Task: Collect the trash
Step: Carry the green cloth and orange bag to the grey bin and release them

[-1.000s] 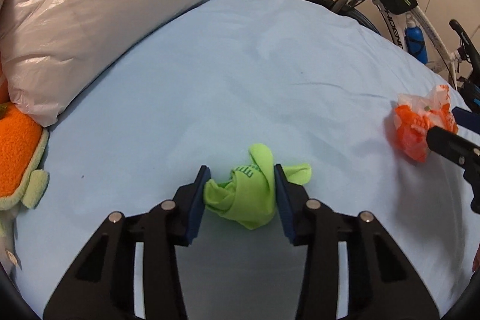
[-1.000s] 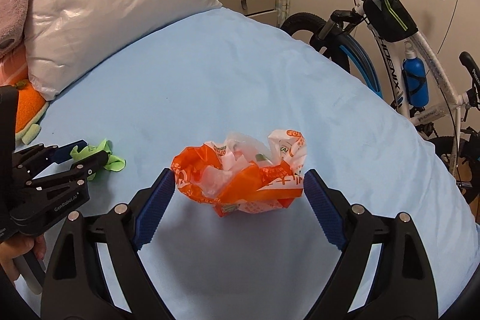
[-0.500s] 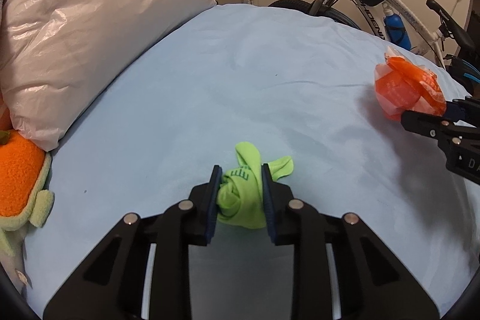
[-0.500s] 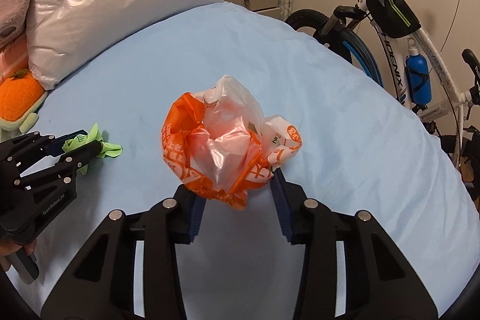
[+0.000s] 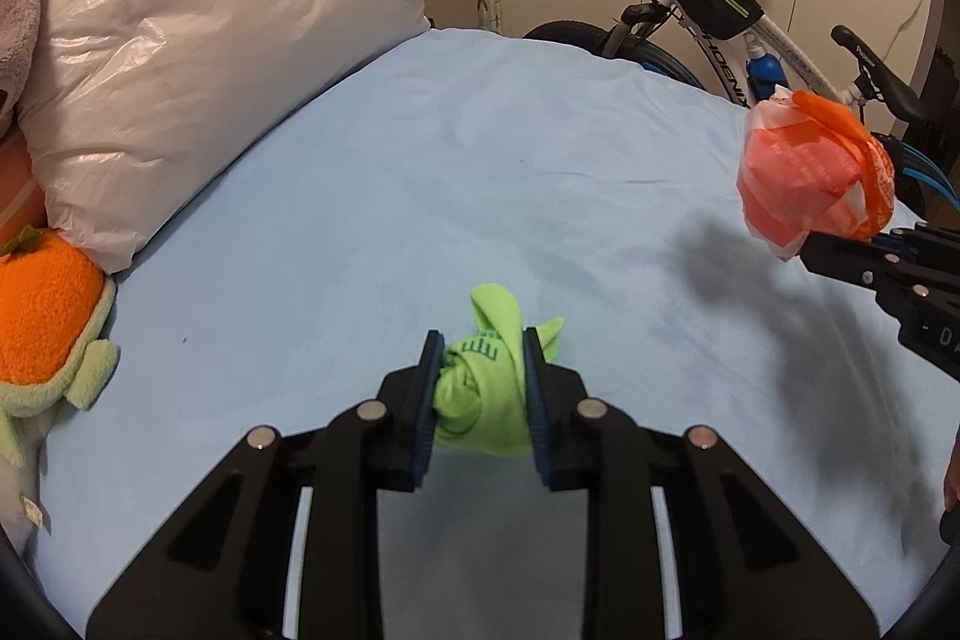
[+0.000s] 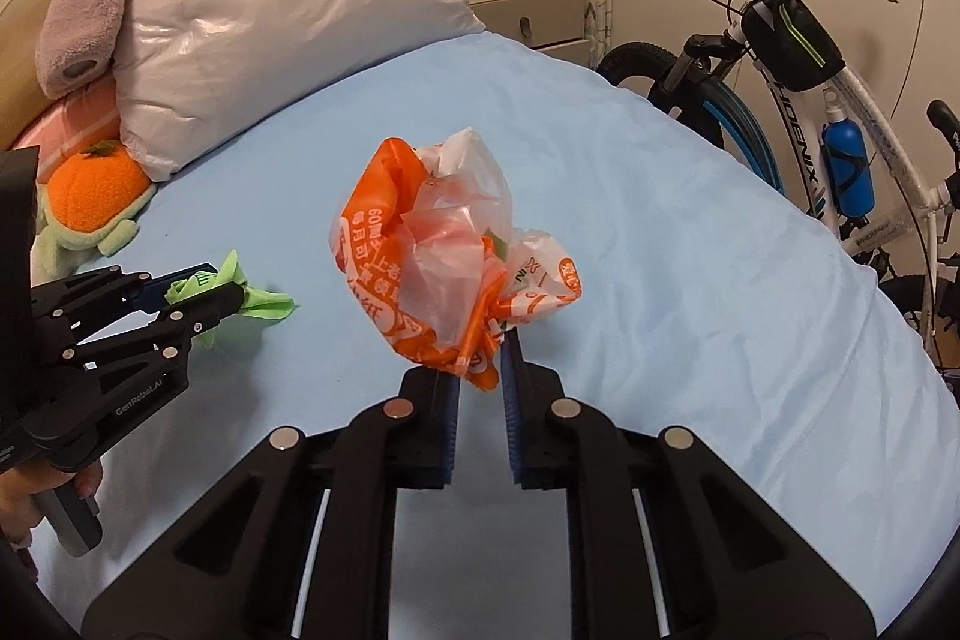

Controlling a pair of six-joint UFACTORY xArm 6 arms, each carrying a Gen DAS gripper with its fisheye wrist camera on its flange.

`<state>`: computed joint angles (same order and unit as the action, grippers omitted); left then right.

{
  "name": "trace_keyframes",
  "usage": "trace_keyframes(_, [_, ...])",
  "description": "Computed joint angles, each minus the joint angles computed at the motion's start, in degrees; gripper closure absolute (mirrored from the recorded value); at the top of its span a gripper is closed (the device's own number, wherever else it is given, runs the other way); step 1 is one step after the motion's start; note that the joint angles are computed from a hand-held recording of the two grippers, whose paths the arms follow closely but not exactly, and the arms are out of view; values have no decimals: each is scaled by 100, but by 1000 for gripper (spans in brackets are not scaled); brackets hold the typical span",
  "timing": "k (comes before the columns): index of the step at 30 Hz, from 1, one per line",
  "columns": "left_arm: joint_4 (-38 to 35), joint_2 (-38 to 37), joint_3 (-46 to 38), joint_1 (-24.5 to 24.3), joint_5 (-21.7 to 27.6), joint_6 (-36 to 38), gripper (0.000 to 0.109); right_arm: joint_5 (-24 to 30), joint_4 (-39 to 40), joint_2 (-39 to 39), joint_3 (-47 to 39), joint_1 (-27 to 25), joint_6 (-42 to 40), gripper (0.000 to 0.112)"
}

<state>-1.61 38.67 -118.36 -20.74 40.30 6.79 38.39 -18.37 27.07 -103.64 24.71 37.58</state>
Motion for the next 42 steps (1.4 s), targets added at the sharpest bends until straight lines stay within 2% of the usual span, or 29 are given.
trace_keyframes(4, [-83, -540, 717, -28, -194, -38, 83, -155, 94, -481, 570, 83, 17, 100])
trace_keyframes(14, [-229, -2267, 2782, -242, -611, -144, 83, -95, -199, -1675, 1760, 404, 292, 100])
trace_keyframes(22, [114, -3968, 4234, -550, -551, -648, 83, 129, -650, -3125, 2863, 849, 968, 100])
trace_keyframes(24, [284, -4495, 4586, -698, -446, -883, 83, 351, -806, -3574, 3092, 1046, 1183, 100])
trace_keyframes(28, [557, -5518, 5095, -1098, -21, -1385, 83, 1036, -1113, -4477, 3436, 1614, 1584, 100])
trace_keyframes(34, [1026, -6669, 5342, -1986, 862, -2152, 83, 2481, -1577, -5534, 3630, 2902, 2353, 100])
trace_keyframes(42, [1548, -7306, 5200, -3519, 1876, -2910, 82, 4756, -2404, -6219, 3429, 5207, 3797, 100])
